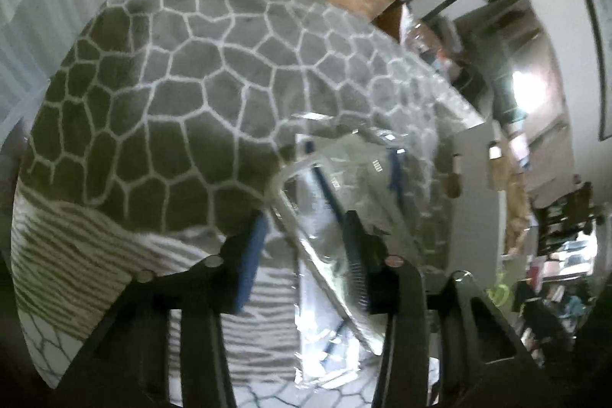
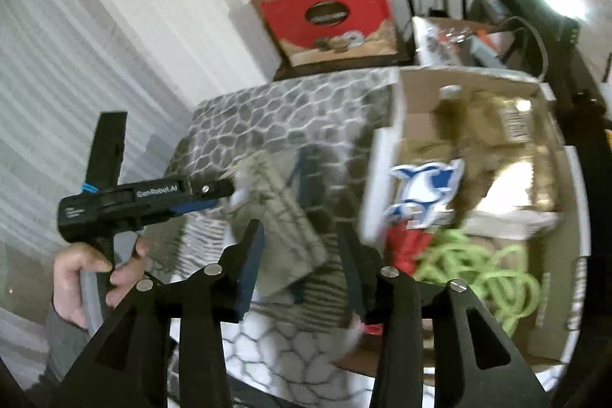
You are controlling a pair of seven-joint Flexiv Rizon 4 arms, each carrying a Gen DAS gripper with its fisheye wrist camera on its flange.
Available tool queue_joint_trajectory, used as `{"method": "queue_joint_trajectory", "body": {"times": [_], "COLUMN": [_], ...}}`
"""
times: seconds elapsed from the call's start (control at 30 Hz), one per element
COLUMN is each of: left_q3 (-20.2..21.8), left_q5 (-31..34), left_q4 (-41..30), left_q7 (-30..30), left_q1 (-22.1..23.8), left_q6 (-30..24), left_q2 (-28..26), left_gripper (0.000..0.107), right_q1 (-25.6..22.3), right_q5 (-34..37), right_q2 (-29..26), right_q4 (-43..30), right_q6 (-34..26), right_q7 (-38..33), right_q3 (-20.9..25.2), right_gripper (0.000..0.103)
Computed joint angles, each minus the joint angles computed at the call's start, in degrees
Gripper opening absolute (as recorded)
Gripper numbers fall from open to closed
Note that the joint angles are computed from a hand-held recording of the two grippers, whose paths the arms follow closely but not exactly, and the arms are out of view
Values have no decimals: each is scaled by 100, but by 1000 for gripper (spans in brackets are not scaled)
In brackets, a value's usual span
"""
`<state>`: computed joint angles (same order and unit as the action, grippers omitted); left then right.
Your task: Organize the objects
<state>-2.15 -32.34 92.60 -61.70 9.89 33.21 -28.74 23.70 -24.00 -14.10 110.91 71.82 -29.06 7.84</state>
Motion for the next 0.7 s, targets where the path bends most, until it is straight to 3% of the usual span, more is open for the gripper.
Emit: {"method": "queue_joint_trajectory", "body": {"times": [0.17, 0.33, 0.43, 0.7], "left_q3": [68, 1, -76, -203], "left_q5": [327, 235, 79, -507], "left_q4": [43, 31, -27, -11], "left_q7": [6, -47, 21, 319], "left_q1": [-187, -126, -22, 142], "left_q6": [517, 707, 597, 308], "left_q2": [-6, -55, -62, 130], "left_gripper": [20, 14, 9, 9], "right_q1": [-190, -466, -647, -1080], "right_q5": [-247, -716, -1036, -1215], "right_q2": [417, 790, 973, 1258], "right_q4": [421, 835, 996, 1440], "right_q6": [-64, -232, -535, -999], "right_q7": [366, 872, 1146, 1501], "right_q3": [-150, -220, -189, -52], "right_gripper": [44, 44, 44, 45]}}
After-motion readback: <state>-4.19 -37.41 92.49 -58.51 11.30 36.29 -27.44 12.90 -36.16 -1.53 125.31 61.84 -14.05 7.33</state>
